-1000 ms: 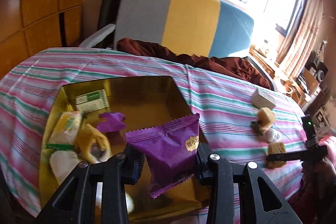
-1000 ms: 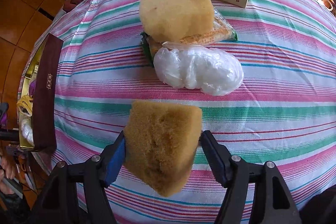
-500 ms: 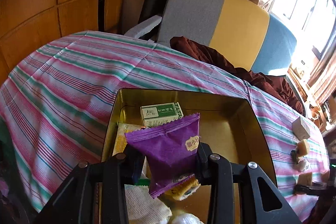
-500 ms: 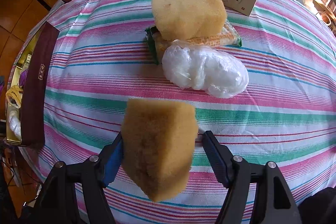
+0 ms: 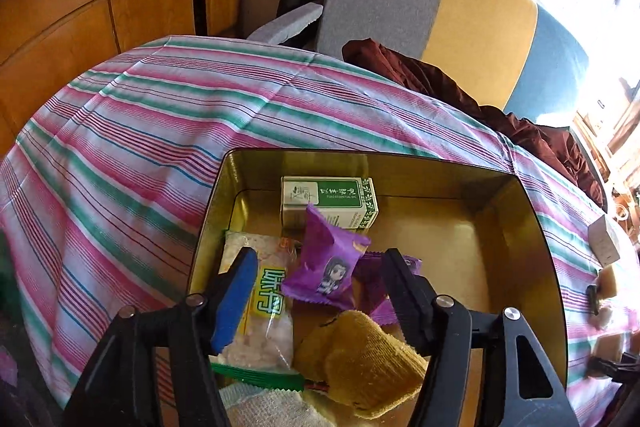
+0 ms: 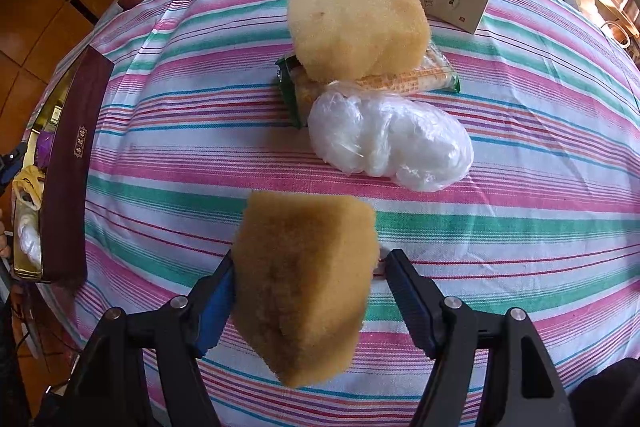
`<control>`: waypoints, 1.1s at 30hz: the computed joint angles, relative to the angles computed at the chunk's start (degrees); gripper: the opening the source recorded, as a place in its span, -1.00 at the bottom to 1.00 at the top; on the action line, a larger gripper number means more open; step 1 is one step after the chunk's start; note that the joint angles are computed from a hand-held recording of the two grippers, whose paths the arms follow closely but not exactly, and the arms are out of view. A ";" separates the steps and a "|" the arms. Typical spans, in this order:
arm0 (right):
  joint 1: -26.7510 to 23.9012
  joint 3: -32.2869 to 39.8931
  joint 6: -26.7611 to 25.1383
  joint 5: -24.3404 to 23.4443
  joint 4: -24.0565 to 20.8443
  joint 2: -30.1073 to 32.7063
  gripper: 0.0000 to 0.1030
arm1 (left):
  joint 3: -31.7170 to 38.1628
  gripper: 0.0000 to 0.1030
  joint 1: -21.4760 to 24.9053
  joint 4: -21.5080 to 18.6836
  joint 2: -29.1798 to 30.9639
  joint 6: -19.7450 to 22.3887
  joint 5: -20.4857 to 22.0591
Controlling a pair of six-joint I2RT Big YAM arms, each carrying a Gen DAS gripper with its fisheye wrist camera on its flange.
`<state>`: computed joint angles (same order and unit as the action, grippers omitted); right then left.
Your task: Organize objects
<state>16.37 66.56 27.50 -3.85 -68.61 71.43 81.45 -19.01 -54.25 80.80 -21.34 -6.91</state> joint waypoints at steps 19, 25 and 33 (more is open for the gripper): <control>1.29 -0.02 0.24 1.21 -0.59 -1.86 0.09 | -9.28 0.26 -8.53 2.43 -13.23 -4.02 -8.06; 4.47 0.25 1.14 4.78 -1.54 -1.94 -0.05 | -10.29 0.27 -10.27 2.23 -14.46 -4.42 -7.74; 4.65 -0.89 4.14 3.47 0.34 -3.52 -0.24 | -11.79 0.27 -11.11 2.43 -16.07 -4.80 -6.88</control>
<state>21.02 65.67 31.64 -0.38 -68.28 67.90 69.66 -30.12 -51.82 64.73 -26.13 -13.79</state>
